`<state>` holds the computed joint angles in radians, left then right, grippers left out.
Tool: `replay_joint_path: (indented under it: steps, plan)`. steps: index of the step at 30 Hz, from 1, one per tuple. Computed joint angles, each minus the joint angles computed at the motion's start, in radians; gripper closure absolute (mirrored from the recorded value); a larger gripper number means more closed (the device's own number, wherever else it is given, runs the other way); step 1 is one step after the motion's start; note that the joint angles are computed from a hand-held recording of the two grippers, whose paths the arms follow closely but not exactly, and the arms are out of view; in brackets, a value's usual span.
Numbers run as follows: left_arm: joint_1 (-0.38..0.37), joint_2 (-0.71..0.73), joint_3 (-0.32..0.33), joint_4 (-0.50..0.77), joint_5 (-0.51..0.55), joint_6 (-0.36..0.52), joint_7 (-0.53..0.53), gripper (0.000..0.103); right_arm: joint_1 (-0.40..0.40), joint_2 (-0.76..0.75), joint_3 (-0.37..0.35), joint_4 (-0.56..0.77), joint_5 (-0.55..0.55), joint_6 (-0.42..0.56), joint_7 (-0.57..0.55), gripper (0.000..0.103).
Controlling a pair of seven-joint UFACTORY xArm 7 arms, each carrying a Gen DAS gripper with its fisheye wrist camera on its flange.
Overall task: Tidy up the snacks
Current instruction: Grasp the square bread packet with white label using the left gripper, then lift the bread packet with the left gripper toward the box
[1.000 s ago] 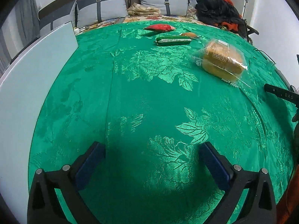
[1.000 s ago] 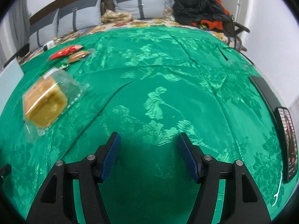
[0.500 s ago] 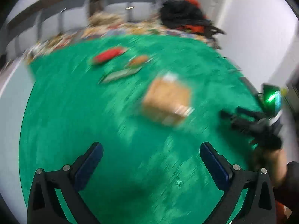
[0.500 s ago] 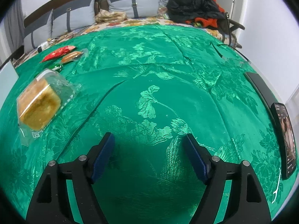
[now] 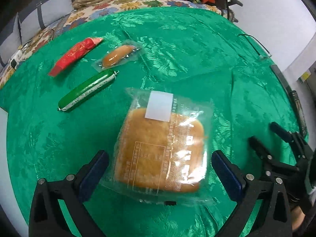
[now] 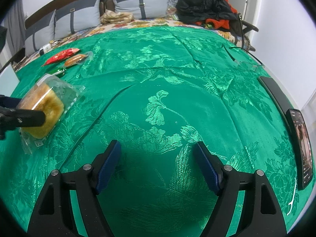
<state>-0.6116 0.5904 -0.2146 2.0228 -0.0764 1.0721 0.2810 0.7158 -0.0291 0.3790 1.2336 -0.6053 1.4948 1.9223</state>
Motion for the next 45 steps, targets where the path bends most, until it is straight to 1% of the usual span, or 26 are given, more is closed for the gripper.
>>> replay_joint_path:
  steps: [1,2,4,7,12,15,18,21,22,23,24,25,26,27,30,32,35,37,40,41,43,44,45]
  plan:
    - [0.002,-0.021,0.001,-0.039,0.002,-0.039,0.004,0.025,0.0,0.001,0.0,0.001,0.0,0.001,-0.001,0.023]
    - [0.013,-0.038,-0.006,-0.068,-0.012,-0.06,0.013,0.032,0.0,0.0,0.0,0.0,0.0,0.0,0.0,0.023]
    - [0.025,-0.068,-0.004,-0.111,-0.018,-0.095,0.005,0.033,0.0,0.001,0.0,0.001,0.0,0.001,-0.001,0.023]
    - [0.066,-0.18,-0.006,-0.27,-0.036,-0.21,0.022,0.033,0.0,0.001,0.0,0.001,0.0,0.0,-0.001,0.023]
    - [0.159,-0.349,0.024,-0.492,-0.046,-0.329,0.012,0.033,0.001,0.001,-0.001,0.002,0.0,0.001,-0.001,0.023]
    - [0.201,-0.388,0.047,-0.555,-0.029,-0.382,-0.038,0.033,0.001,0.001,-0.001,0.002,0.0,0.001,-0.001,0.023]
    - [0.251,-0.406,0.056,-0.612,-0.062,-0.436,-0.069,0.033,0.001,0.001,-0.001,0.002,0.0,0.001,-0.001,0.023]
    - [0.28,-0.406,0.053,-0.662,-0.084,-0.482,-0.076,0.033,0.0,0.001,-0.001,0.002,0.0,0.001,-0.001,0.023]
    - [0.285,-0.404,0.05,-0.674,-0.09,-0.494,-0.078,0.031,0.0,0.001,-0.001,0.002,0.0,0.001,-0.001,0.023]
    - [0.29,-0.404,0.047,-0.693,-0.102,-0.516,-0.077,0.022,0.0,0.001,-0.001,0.002,0.0,0.001,-0.001,0.023]
    - [0.289,-0.407,0.049,-0.716,-0.094,-0.55,-0.093,0.017,0.0,0.001,-0.001,0.002,0.0,0.0,-0.001,0.023]
    - [0.285,-0.407,0.053,-0.729,-0.075,-0.571,-0.114,0.007,0.0,0.001,-0.001,0.002,0.0,0.0,-0.001,0.023]
    - [0.282,-0.405,0.059,-0.738,-0.051,-0.589,-0.139,0.002,0.0,0.001,-0.001,0.002,0.0,0.001,-0.002,0.023]
    - [0.282,-0.404,0.06,-0.75,-0.042,-0.608,-0.156,0.002,0.0,0.001,-0.001,0.002,0.0,0.001,-0.002,0.023]
    - [0.288,-0.39,0.051,-0.752,-0.047,-0.611,-0.166,0.001,0.0,0.001,-0.001,0.001,0.001,0.0,-0.002,0.023]
    - [0.294,-0.382,0.045,-0.75,-0.054,-0.623,-0.163,0.0,0.0,0.001,-0.001,0.001,0.001,0.0,-0.002,0.023]
    - [0.307,-0.365,0.032,-0.739,-0.094,-0.626,-0.15,0.001,0.0,0.001,-0.001,0.001,0.001,0.0,-0.002,0.023]
    - [0.306,-0.37,0.032,-0.756,-0.091,-0.658,-0.146,0.002,0.0,0.001,-0.001,0.001,0.001,0.0,-0.002,0.023]
    - [0.293,-0.374,0.041,-0.768,-0.058,-0.678,-0.172,0.001,0.0,0.0,-0.001,0.001,0.001,-0.001,-0.002,0.023]
    - [0.283,-0.369,0.049,-0.761,-0.03,-0.669,-0.192,0.0,-0.001,0.0,-0.001,0.001,0.001,-0.001,-0.002,0.023]
    - [0.25,-0.365,0.078,-0.754,0.072,-0.654,-0.259,0.0,-0.001,-0.004,-0.001,-0.005,0.0,-0.008,0.001,0.023]
    - [0.249,-0.366,0.078,-0.756,0.089,-0.654,-0.268,0.0,-0.002,-0.005,-0.001,-0.006,0.002,-0.01,0.001,0.022]
    - [0.259,-0.367,0.069,-0.758,0.076,-0.654,-0.258,0.0,-0.003,-0.007,-0.002,-0.009,0.003,-0.016,-0.002,0.02]
